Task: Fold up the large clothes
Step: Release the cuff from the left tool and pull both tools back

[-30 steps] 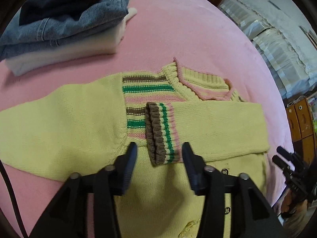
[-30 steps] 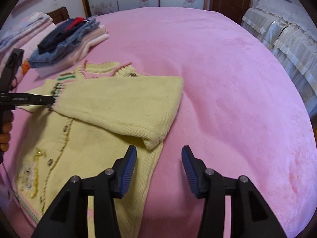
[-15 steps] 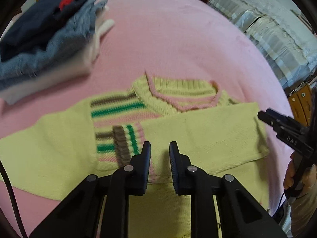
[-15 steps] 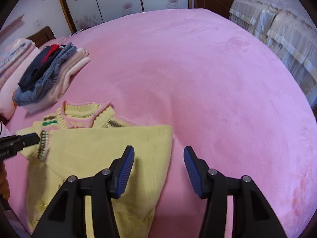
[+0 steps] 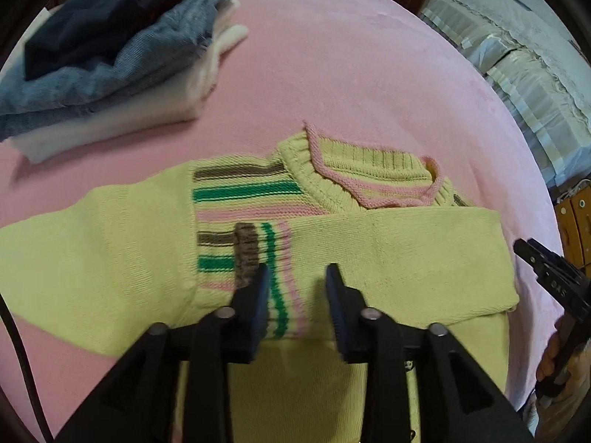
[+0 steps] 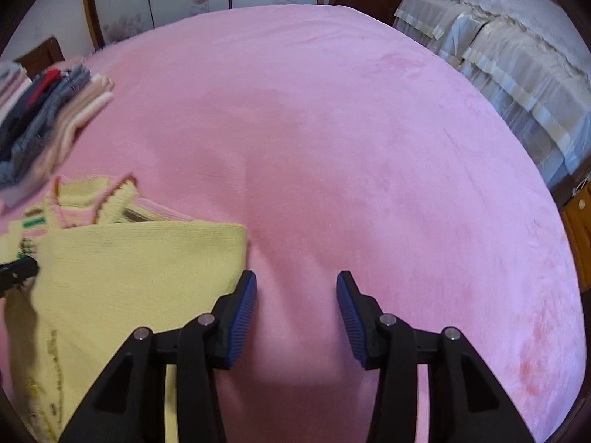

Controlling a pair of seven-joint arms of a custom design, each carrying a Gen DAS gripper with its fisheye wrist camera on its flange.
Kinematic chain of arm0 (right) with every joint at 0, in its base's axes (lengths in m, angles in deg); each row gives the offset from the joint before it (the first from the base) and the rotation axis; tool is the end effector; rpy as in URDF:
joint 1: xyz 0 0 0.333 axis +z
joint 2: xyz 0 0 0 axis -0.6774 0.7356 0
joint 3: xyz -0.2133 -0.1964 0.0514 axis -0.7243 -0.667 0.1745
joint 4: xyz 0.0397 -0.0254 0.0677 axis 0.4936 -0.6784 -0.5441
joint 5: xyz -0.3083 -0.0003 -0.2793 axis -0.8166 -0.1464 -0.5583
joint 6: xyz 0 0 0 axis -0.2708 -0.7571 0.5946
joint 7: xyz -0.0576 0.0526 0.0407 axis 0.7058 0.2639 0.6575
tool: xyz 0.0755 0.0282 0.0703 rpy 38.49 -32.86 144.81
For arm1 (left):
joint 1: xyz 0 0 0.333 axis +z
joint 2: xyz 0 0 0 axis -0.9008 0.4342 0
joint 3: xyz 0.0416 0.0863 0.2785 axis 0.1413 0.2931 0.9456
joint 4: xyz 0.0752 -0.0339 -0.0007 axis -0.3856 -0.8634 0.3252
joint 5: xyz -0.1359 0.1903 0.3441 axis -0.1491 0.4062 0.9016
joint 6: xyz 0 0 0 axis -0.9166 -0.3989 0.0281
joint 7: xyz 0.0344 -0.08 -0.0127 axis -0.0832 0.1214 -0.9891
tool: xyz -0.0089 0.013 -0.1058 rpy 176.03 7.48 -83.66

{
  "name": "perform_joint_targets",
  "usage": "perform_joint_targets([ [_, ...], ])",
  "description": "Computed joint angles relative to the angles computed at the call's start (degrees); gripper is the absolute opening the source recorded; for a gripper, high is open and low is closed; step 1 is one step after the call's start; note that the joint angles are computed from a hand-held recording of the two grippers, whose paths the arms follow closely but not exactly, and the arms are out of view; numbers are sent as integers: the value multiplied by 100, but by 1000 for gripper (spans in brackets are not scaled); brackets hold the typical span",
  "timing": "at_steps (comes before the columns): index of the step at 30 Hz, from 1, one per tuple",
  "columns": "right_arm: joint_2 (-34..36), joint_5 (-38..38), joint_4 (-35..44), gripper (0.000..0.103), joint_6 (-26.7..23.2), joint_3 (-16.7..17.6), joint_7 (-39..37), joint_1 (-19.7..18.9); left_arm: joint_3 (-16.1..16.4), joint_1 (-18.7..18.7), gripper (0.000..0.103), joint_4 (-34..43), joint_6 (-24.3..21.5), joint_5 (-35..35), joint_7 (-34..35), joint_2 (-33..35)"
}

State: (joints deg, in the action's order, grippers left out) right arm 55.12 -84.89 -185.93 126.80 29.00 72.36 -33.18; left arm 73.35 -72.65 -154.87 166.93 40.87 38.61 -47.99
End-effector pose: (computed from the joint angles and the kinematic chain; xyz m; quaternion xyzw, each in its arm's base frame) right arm 0.4936 0.0394 0.5432 -0.7565 0.5991 -0.1704 0.1993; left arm 0.4285 -0.1966 0.5171 -0.7673 0.6044 -0.1941 0.0911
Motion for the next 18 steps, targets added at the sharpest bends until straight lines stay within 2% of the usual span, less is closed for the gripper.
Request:
perform_joint_targets([
  [1,-160,23,-71,45,-39,3,-9,13,-55,29,49,-2,-58,76,-99,-121],
  [5,-749,41,-284,45,-128,88,101,130,-139,-19,58,-97,-176,134,-304,-685],
  [7,-1054,112,-361,45,-241,81,169,226,-153,-37,71,-117,-317,124,-366,-949],
  [9,-1367,124,-438,45,-344,132,282,304,-220,-24,77,-117,-447,164,-462,-1200],
  [13,-1778,128,-498,45,-479,185,448,478,-450,47,77,0,-878,410,-689,-1618],
  [18,-2295,229,-597,45,-759,241,646,762,-482,-30,77,-148,-1399,436,-903,-2377],
])
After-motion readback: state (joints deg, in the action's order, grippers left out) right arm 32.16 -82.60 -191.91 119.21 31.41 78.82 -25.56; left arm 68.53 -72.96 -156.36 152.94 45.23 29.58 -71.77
